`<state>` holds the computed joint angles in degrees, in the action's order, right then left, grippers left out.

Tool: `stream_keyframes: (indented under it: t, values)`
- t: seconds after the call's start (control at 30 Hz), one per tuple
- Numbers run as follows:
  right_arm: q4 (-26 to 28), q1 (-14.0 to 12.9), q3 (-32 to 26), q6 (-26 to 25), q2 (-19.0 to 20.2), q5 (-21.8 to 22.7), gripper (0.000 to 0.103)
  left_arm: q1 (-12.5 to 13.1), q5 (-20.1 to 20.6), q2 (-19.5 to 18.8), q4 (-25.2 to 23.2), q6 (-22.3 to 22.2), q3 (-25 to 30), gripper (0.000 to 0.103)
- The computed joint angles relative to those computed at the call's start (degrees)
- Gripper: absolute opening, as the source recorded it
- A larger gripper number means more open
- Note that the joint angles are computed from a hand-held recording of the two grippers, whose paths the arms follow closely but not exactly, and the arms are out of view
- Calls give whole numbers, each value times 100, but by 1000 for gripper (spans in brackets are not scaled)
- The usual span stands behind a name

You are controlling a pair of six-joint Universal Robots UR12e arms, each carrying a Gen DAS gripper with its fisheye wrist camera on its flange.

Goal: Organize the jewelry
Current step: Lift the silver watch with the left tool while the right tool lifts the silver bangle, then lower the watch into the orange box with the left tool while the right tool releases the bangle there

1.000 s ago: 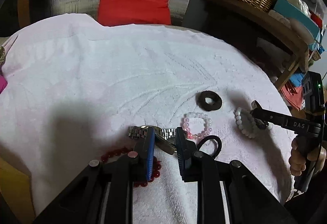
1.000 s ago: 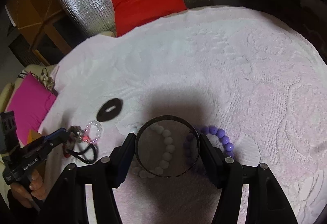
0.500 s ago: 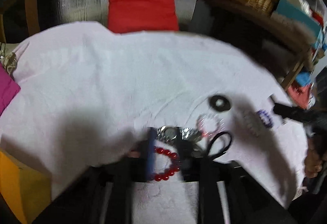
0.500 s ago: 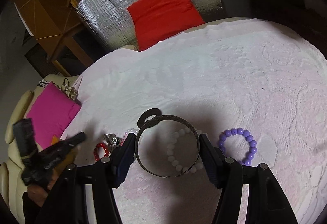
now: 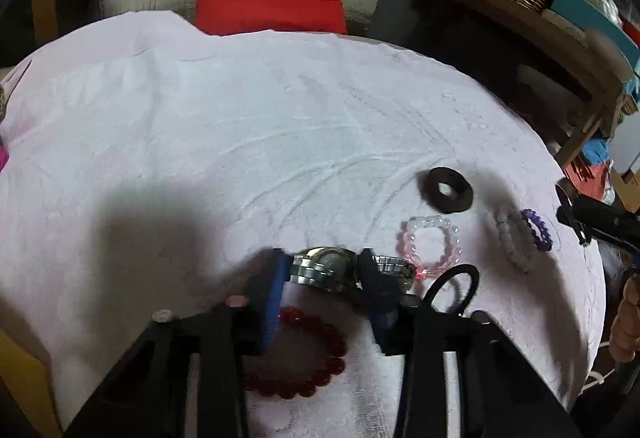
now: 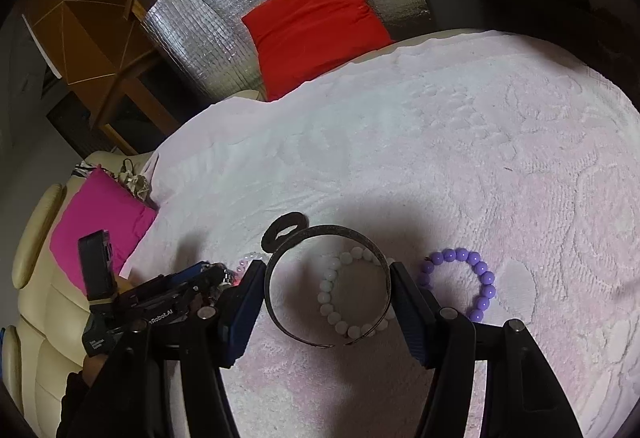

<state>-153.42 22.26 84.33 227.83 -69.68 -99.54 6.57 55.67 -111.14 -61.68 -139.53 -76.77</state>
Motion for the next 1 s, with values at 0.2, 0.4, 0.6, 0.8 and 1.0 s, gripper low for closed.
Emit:
stream_keyframes:
  t: [0.2, 0.4, 0.6, 0.8, 1.0]
  values:
    - [-39, 21, -4, 54, -8, -82, 65, 39, -148, 111, -408, 235, -10, 15]
    - [-27, 64, -65, 14, 16, -152, 65, 64, -113, 324, -740, 778, -199, 14]
    - [-58, 86, -92, 35, 37, -189, 65, 25, 52, 378, -621, 1042, -325, 22]
    - [9, 64, -70, 63, 14, -194, 65, -51, 55, 298, -341, 867, -333, 40]
    - [-18, 81, -65, 36, -25, -246, 65, -48, 68, 357, -223, 905, -392, 16]
